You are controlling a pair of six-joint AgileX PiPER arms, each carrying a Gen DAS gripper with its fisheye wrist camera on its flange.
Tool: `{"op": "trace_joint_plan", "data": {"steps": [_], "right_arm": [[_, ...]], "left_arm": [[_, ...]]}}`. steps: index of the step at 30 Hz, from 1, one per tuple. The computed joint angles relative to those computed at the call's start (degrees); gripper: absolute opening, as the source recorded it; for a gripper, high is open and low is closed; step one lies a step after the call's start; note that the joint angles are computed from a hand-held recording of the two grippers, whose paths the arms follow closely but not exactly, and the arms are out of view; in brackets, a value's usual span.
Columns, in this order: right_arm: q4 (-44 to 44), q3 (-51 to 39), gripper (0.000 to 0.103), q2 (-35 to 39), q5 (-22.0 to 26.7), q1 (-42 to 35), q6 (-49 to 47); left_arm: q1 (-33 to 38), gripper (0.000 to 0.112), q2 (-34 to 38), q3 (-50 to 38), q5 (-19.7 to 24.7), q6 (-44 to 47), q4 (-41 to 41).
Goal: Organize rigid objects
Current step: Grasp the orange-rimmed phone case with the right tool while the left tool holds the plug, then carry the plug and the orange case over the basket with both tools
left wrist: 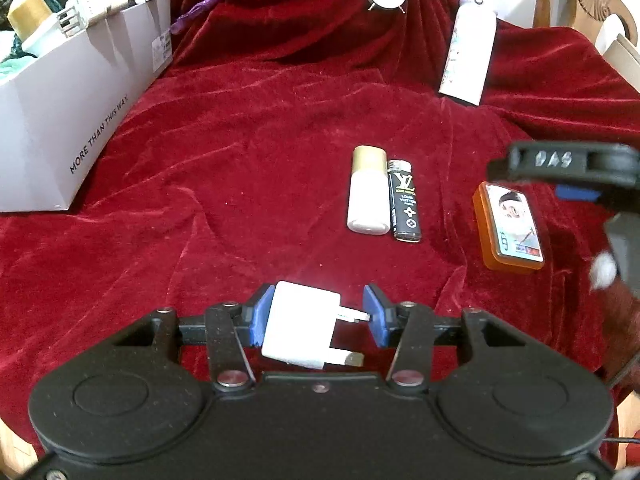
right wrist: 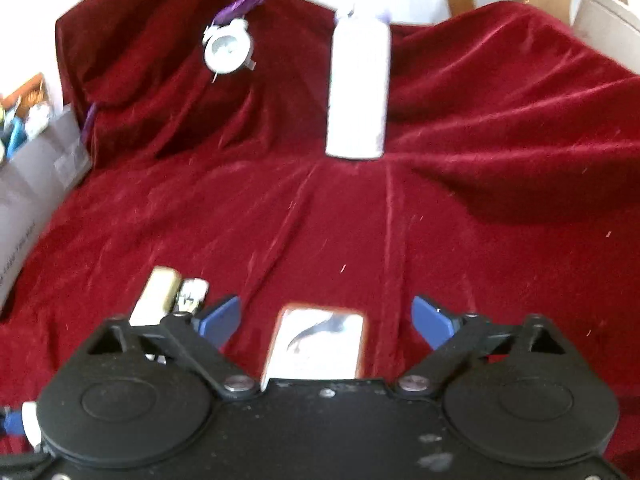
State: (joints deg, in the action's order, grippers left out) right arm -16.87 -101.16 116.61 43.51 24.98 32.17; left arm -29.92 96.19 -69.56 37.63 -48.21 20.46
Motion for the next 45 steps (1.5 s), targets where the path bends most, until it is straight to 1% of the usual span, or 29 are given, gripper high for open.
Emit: {"op": "trace_joint_plan", "data": {"steps": [5,7,8,10,12,15,19,24,26,29,32,34,37,38,40,42,45], "right_arm": [[-3.0,-4.3,0.092,4.1,7.0,2.8,3.7],[-4.4,-5.8,0.084,5.8,9.6,3.6,4.8],[-4.5,-6.0,0.075,6.4,10.4,3.9,4.9],[-5.3,-3.8,0.060,5.2,8.7,4.3,5.2],[-5.0,-3.5,0.060,4.6,8.7,4.4,4.2],[-5.2,-0.9,0.060,2.0,6.9,4.3,4.6],[-6.2,5.6,0.060,-5.5,3.4,4.8,5.9],[-7.5,19.1,0.060,-19.1,-2.2,7.7,7.7],[-7.3,24.8,0.060,-24.9,-3.8,9.2,8.3],[-8.0,33.0,0.060,-33.3,-5.2,12.5,10.6],[-12.4,40.6,0.060,-40.6,-5.0,17.7,17.0],[-17.0,45.2,0.060,-44.9,-3.7,22.4,22.8],[-20.9,49.9,0.060,-49.5,-1.9,28.5,28.6],[-22.5,51.0,0.060,-50.6,-0.4,31.2,31.3],[-25.4,52.8,0.060,-51.2,1.1,34.8,35.4],[-26.3,54.2,0.060,-50.7,1.6,37.0,38.1],[-20.0,54.6,0.060,-49.9,-0.4,34.3,33.7]], "left_arm": [[0.5,0.048,0.4,0.1,0.1,-0.2,0.3],[0.8,0.048,0.3,0.5,-0.3,0.0,-0.2],[0.8,0.048,0.2,0.7,-0.4,-0.1,-0.2],[0.5,0.048,-0.2,1.0,-0.4,-1.0,0.6],[0.4,0.048,-0.6,1.3,-0.6,-1.7,1.0],[-0.7,0.048,-2.4,1.9,0.0,-4.3,2.9],[-3.2,0.048,-5.9,3.2,1.9,-9.0,7.1],[-9.6,0.048,-10.9,6.4,6.1,-19.0,15.4],[-13.1,0.048,-12.8,7.9,8.6,-23.3,18.2],[-19.6,0.048,-14.9,10.0,13.5,-30.4,22.5],[-25.9,0.048,-16.9,12.3,17.9,-37.2,24.7],[-29.7,0.048,-18.1,13.9,20.2,-41.5,25.5],[-35.0,0.048,-18.1,15.2,24.7,-47.5,27.0],[-36.2,0.048,-17.7,15.7,25.7,-49.2,27.2],[-37.4,0.048,-17.4,17.2,25.4,-51.3,27.6],[-37.5,0.048,-16.4,18.1,25.2,-51.4,27.3],[-37.3,0.048,-17.5,20.3,23.3,-52.3,26.1]]}}
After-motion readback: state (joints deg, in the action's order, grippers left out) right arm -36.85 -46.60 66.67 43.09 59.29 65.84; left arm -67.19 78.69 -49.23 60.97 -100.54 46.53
